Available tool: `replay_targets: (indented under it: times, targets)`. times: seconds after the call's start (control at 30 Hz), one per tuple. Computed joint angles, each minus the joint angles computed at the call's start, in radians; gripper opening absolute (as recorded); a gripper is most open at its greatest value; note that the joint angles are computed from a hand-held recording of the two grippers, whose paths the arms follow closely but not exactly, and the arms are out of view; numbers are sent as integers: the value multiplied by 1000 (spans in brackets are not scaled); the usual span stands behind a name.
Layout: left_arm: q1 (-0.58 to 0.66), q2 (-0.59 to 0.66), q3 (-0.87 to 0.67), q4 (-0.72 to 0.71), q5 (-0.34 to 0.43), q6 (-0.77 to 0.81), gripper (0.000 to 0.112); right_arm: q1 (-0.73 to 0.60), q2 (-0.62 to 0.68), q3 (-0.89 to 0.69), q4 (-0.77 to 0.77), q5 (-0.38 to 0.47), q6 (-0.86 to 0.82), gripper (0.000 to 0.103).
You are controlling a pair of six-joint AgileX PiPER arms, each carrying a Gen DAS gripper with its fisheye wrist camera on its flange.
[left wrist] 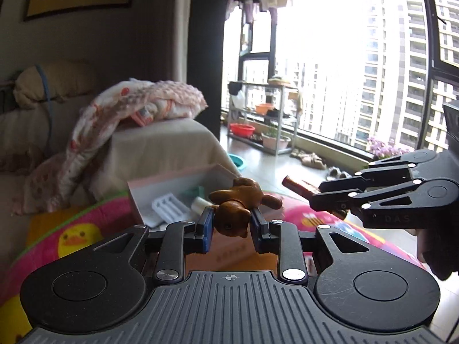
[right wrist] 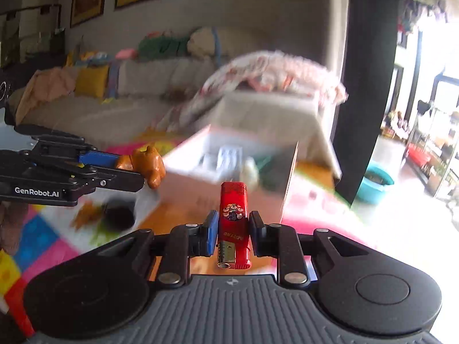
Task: Organize rigid objects
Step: 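Drop the USB stick into the pink box with the right tool while the left drops the dog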
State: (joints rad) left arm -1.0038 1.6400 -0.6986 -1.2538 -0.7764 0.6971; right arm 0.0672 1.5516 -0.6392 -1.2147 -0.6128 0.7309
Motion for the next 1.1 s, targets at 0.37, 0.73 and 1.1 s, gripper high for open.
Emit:
replay_targets:
  times: [0.37, 0.73, 1.1]
  targets:
    - [434, 226, -289, 87, 353, -20, 31, 224, 342, -514, -7, 286, 232, 25]
    - [286, 64, 76, 371, 81, -540, 31, 107, 187, -78, 423, 72, -422, 70]
    - [-191, -81, 399, -148, -128, -695, 31, -229, 171, 170, 362, -95, -386, 70]
